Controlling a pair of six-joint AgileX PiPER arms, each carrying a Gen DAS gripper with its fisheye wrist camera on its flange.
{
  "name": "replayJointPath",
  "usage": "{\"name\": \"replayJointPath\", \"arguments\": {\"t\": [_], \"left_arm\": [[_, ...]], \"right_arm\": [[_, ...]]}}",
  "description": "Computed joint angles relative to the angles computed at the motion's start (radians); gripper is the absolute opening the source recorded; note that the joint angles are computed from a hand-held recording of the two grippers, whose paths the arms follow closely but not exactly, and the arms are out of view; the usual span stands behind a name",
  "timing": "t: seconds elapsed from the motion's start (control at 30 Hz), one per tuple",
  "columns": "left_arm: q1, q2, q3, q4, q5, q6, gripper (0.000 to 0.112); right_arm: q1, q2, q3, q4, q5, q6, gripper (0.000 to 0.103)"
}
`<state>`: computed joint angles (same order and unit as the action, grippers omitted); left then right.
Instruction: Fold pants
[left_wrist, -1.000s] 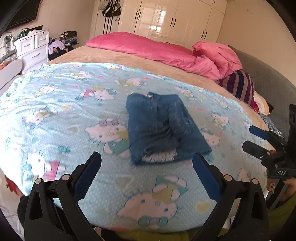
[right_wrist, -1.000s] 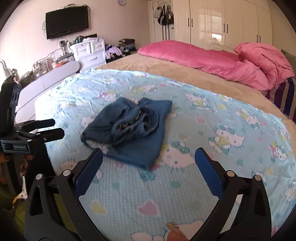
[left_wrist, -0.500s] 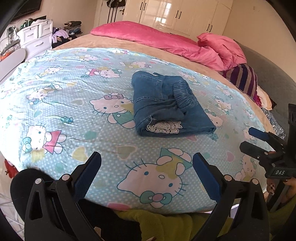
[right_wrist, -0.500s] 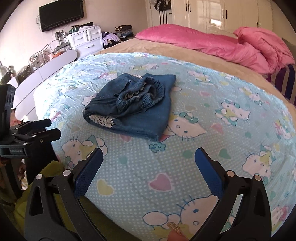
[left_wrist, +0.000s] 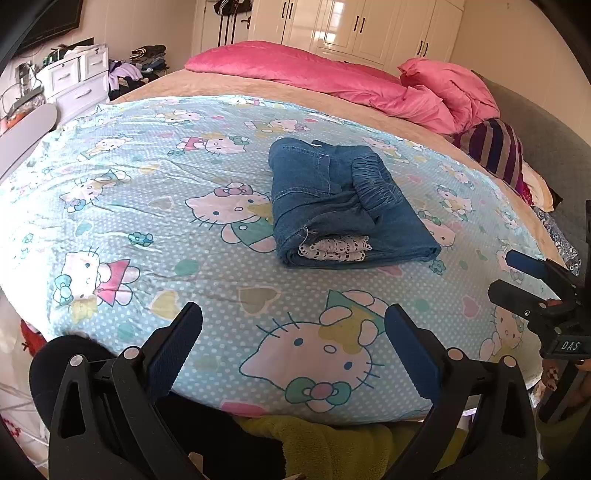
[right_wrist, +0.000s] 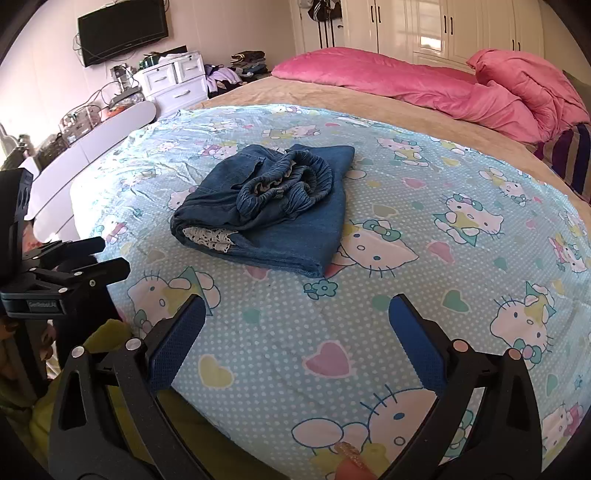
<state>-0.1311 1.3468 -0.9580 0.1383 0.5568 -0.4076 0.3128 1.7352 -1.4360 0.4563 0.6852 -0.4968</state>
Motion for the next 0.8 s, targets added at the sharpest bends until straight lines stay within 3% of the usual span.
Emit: {"name": "replayJointPath", "arguments": {"t": [0.8], "left_arm": [[-0.011, -0.011, -0.001, -0.007, 0.020, -0.005, 0.098]], "right_arm": [[-0.006, -0.013, 0.008, 0.005, -0.001, -0.002, 0.094]]}}
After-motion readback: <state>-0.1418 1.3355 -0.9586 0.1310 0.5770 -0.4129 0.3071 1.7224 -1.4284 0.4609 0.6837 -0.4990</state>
